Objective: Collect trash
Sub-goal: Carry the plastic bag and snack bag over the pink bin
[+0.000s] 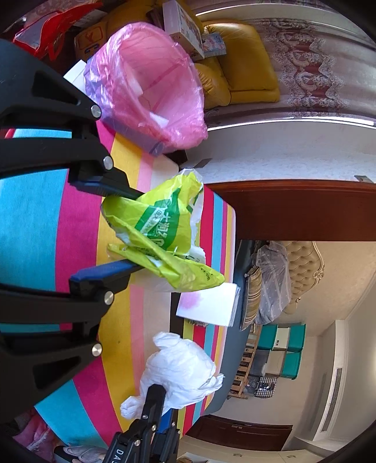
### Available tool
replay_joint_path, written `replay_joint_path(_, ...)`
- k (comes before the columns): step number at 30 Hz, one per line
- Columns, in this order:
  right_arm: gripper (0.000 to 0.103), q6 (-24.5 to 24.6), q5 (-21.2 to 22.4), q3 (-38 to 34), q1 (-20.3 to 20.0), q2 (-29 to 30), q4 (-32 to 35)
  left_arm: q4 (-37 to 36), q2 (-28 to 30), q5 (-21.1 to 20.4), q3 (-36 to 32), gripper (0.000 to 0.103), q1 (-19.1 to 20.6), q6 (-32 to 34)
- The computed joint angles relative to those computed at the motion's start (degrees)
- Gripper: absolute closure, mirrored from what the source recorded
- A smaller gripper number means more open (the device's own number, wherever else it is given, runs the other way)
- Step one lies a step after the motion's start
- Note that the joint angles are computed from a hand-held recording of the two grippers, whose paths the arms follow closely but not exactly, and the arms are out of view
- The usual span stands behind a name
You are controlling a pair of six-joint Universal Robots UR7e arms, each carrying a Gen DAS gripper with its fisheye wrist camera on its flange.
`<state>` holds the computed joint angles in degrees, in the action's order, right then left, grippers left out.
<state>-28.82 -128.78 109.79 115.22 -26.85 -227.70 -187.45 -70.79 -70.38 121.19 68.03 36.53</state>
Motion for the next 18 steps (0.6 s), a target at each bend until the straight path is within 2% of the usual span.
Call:
replay_joint_path(7, 0.078, 0.2, 1.3, -2.5, 1.0, 0.5, 5.9, 0.6, -2.1, 0.8, -1.3, 0.064, 1.8, 0.7)
replay_joint_path(18, 0.078, -0.5, 3.7, -11.9, 2.8, 2.1, 17.7, -1.0, -3.6, 3.4, -5.3, 0.063, 3.5, 1.6)
